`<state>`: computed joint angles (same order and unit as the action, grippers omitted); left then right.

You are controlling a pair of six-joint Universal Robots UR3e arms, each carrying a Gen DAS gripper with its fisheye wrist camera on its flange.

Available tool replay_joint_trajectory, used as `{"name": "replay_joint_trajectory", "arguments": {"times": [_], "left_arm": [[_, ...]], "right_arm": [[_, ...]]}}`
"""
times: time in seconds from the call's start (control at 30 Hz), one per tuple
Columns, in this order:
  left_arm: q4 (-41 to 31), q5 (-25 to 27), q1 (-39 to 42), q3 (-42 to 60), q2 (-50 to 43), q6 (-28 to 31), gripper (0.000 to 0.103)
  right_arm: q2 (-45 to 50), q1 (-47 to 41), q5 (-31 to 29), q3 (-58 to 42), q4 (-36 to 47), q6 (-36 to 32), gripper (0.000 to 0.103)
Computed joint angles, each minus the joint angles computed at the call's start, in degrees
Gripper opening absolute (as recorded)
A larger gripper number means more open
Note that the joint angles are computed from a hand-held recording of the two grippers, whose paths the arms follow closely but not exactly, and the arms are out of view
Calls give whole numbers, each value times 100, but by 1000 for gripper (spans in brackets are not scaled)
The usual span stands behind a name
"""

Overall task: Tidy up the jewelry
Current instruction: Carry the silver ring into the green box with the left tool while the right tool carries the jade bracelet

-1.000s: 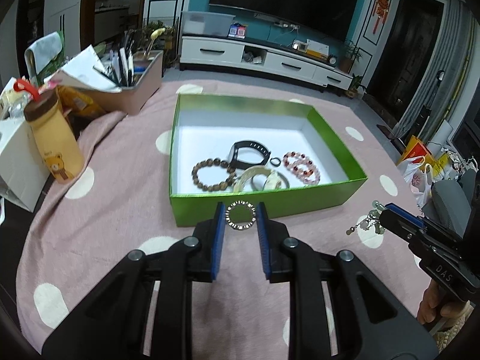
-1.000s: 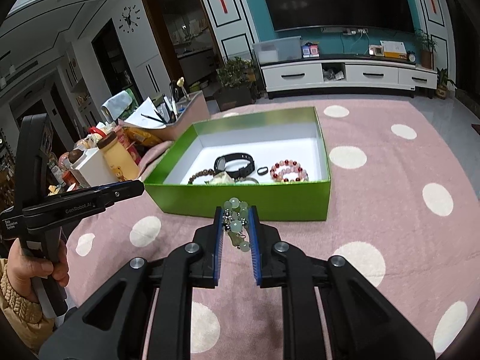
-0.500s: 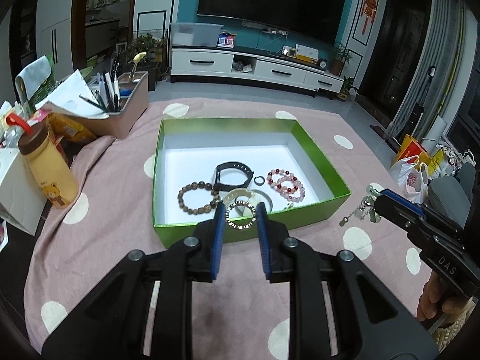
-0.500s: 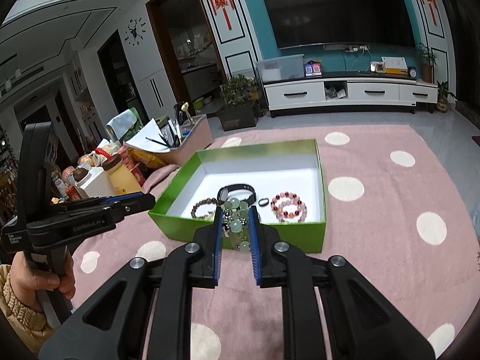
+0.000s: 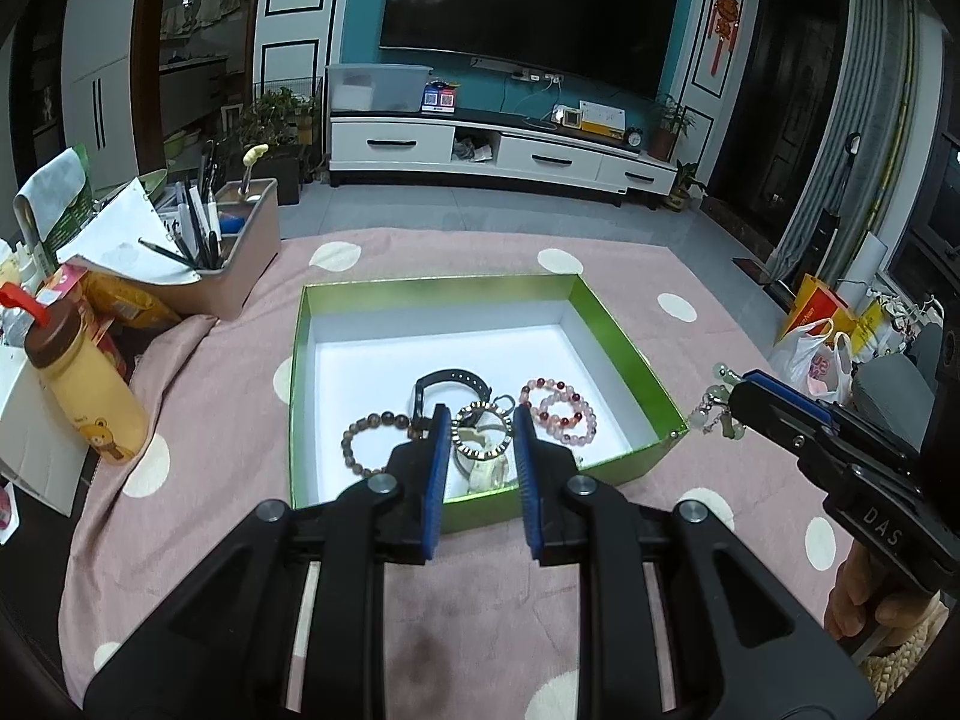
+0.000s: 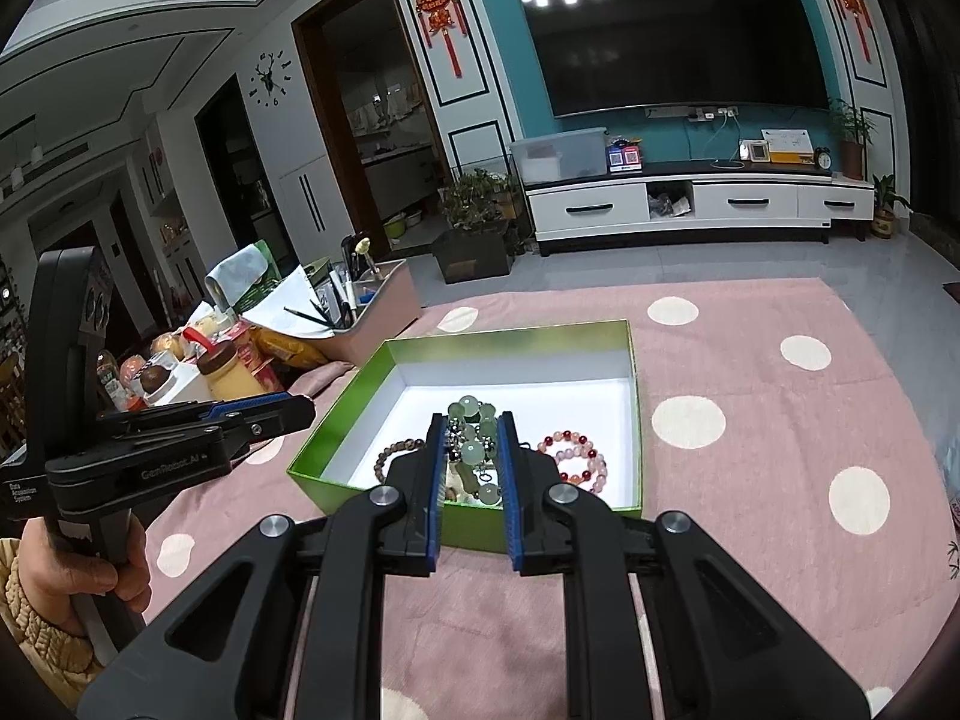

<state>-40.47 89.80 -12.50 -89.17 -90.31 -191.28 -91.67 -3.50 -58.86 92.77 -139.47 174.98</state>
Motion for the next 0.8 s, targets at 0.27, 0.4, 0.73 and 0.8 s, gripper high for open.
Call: {"name": "replay_joint_trajectory", "arguments": {"times": [0.27, 0.4, 0.73, 0.8], "left_arm": [[-83, -20, 53, 413, -349, 22, 21], [-179, -42, 104, 672, -552, 28, 21], [-230, -39, 239, 1077, -962, 55, 21], [-256, -49, 258, 1161, -1049, 55, 21]], "right_arm": [[334, 61, -107, -312, 3, 39, 16], [553, 119, -185, -534, 20, 72, 16], [1056, 284, -367, -1005, 35, 104, 16], [1185, 313, -398, -1130, 50, 105, 16]]}}
